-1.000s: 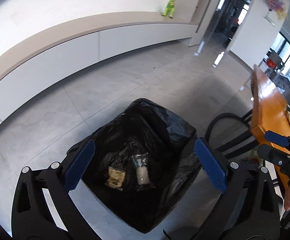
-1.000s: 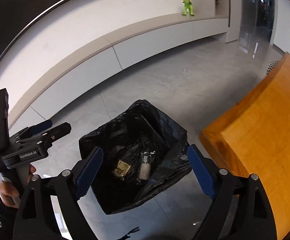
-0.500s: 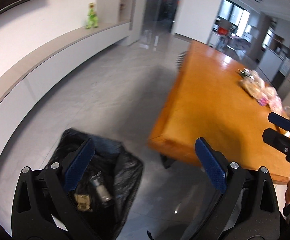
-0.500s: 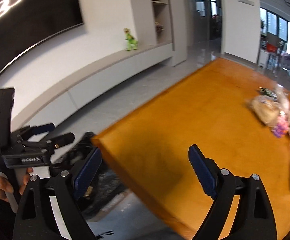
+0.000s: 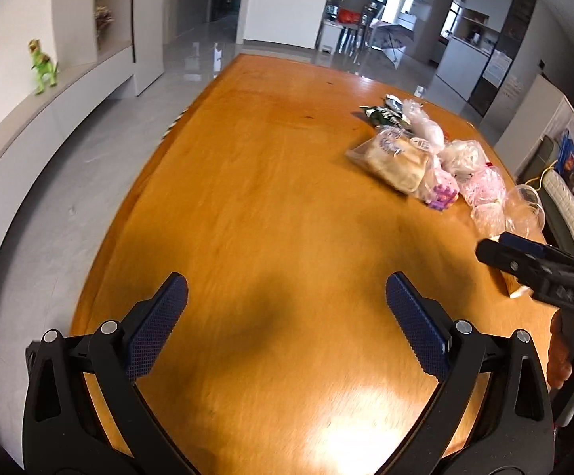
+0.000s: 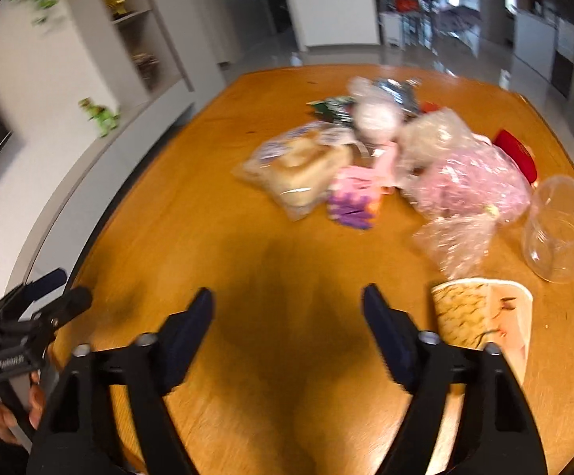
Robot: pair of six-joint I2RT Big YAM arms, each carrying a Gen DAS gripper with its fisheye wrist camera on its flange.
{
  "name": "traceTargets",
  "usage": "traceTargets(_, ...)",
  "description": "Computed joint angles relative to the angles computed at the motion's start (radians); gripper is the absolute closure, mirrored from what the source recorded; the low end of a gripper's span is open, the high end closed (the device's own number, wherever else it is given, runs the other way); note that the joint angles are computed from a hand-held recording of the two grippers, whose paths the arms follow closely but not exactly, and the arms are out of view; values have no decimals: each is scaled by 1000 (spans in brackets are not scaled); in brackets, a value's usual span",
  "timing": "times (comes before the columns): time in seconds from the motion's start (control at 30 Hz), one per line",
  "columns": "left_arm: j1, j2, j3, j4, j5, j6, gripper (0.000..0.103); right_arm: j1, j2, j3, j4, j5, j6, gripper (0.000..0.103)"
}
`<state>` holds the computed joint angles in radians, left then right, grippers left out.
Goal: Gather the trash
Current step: 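Move both tools back over the table, then grasp the bread bun bag with the left tool while the right grasps the pink toy cube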
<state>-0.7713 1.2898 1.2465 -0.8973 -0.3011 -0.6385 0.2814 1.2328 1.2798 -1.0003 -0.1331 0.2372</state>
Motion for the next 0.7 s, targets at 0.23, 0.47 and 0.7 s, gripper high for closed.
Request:
traceTargets(0.23,42,195,224,-36,63,85,6,-63,191,152,-80,31,47,47)
traceTargets(0.47,69,351,413,-103,82,161,6,-56,301,249,-99,54,64,47)
traceTargets(0.7,72,510,640,-194,102,230,6,-66,304,230,-73,52,73,56)
